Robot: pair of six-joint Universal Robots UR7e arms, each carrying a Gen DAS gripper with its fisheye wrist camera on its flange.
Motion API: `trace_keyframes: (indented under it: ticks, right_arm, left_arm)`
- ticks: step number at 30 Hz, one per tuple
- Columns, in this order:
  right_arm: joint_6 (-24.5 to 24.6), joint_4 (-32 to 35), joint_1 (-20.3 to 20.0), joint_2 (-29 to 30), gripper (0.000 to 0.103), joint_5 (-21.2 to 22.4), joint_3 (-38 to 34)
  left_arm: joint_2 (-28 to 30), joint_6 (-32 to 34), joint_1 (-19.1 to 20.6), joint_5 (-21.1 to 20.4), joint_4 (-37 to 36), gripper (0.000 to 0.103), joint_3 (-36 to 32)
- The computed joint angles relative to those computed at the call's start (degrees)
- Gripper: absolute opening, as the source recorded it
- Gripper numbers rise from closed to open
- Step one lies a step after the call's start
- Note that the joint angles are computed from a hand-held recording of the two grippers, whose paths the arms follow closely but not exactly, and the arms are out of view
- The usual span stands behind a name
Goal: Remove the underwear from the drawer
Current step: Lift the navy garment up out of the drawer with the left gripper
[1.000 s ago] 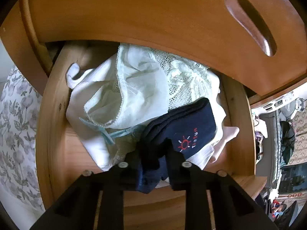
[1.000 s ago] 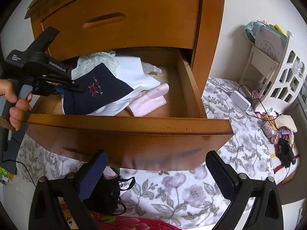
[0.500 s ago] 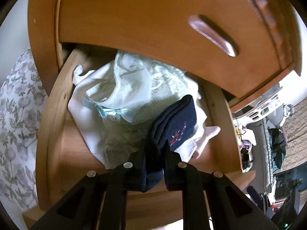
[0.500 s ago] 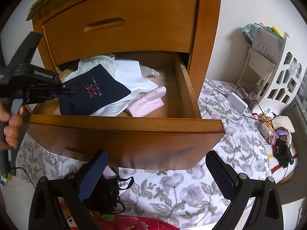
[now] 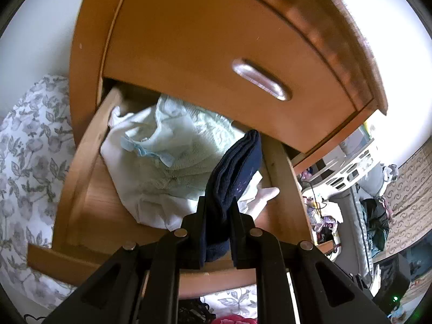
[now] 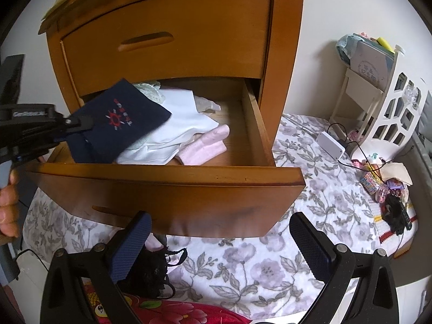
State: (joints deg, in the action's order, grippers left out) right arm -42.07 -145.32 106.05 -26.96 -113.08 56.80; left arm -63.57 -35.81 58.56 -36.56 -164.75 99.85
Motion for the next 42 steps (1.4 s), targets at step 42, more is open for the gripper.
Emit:
trace_keyframes:
  ticks: [42]
  right_arm:
    - [-1.8,-8.5,1.8,-9.3,0.103,4.1,12.3]
  left_arm:
    - [-1.7,19.5,-17.7,17.6,-23.9,0.014,6.5]
